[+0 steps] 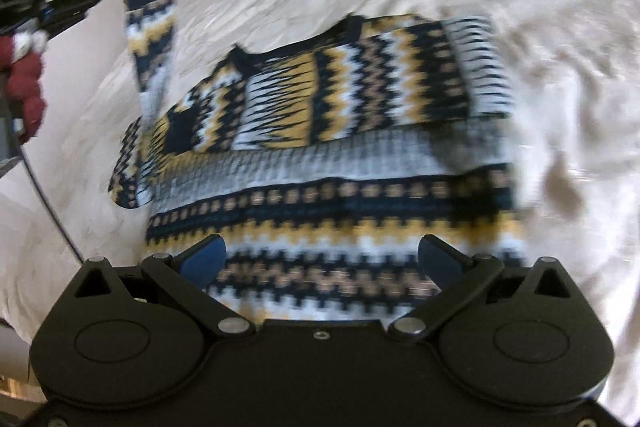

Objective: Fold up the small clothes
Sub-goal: 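Fold the held sleeve across the sweater body with the left gripper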

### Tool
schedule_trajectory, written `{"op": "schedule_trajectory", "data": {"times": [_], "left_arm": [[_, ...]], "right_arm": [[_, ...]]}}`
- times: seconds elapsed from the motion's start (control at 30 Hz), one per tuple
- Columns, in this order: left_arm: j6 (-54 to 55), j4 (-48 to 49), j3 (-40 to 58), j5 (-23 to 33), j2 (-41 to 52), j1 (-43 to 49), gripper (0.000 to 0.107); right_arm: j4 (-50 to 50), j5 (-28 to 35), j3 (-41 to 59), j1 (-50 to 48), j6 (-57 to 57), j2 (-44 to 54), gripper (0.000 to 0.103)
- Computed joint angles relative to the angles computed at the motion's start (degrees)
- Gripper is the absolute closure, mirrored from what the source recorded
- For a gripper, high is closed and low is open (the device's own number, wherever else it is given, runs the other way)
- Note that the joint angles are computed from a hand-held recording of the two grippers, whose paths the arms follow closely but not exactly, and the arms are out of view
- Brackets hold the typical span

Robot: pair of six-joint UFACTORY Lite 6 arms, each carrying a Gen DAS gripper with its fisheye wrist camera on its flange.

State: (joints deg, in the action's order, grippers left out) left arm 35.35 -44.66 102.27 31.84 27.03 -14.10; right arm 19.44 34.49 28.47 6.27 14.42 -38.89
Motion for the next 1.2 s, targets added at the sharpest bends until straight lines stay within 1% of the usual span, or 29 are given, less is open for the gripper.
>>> {"op": "schedule_trajectory", "data": {"times": [0.07,0.2,0.3,0.37,0.43,0.47,0.5,0.63,0.7,0.73,0.83,0.97,1.07,1.2], "left_arm": [[-1.9,1.5,-0.3,-2.0,1.6,-4.4,0.101],[-4.6,3.7,-3.9,-5.6,3.0,-11.4,0.101],[-8.8,7.5,-2.8,-4.3,6.1,-14.6,0.099],[-7.0,5.6,-5.7,-5.0,5.4,-15.4,0.097],[-5.9,4.4,-7.9,-4.6,3.8,-15.6,0.086],[-4.5,3.0,-9.4,-4.4,2.6,-15.2,0.076],[-2.9,1.9,-11.5,-4.6,0.9,-14.7,0.071],[-5.1,5.5,-16.0,-5.1,-4.8,-13.1,0.058],[-4.6,5.7,-18.2,-3.8,-7.6,-10.1,0.049],[-5.0,6.8,-19.1,-3.1,-8.8,-8.6,0.047],[-6.3,11.4,-21.2,-0.7,-11.0,-3.8,0.046],[-5.1,13.7,-24.3,0.5,-12.3,3.6,0.046],[-4.5,14.1,-23.5,1.3,-10.2,9.4,0.046],[-2.5,14.0,-18.0,3.5,-4.1,15.1,0.046]], "right_arm": [[3.4,3.5,-1.8,-6.4,-6.6,-3.4,0.001],[8.7,10.1,-4.3,-18.3,-18.5,-8.1,0.001],[12.2,15.0,-5.6,-27.5,-27.5,-10.3,0.001],[13.6,16.7,-6.1,-31.0,-31.1,-10.7,0.001],[14.7,17.6,-6.4,-33.3,-33.9,-10.6,0.001],[15.3,17.7,-6.3,-34.1,-35.2,-10.2,0.001],[15.8,17.9,-6.3,-34.8,-36.3,-10.0,0.001],[17.5,15.3,-4.8,-33.8,-38.1,-6.6,0.001],[18.1,12.4,-3.1,-31.6,-37.9,-3.5,0.001],[18.3,10.9,-2.1,-30.2,-37.5,-1.9,0.001],[18.4,5.7,1.9,-25.5,-36.1,4.2,0.001],[18.9,-0.2,8.6,-20.4,-34.4,12.8,0.001],[20.3,-3.8,13.8,-17.9,-34.4,20.0,0.001],[18.2,-6.9,20.1,-15.8,-31.8,28.6,0.001]]}}
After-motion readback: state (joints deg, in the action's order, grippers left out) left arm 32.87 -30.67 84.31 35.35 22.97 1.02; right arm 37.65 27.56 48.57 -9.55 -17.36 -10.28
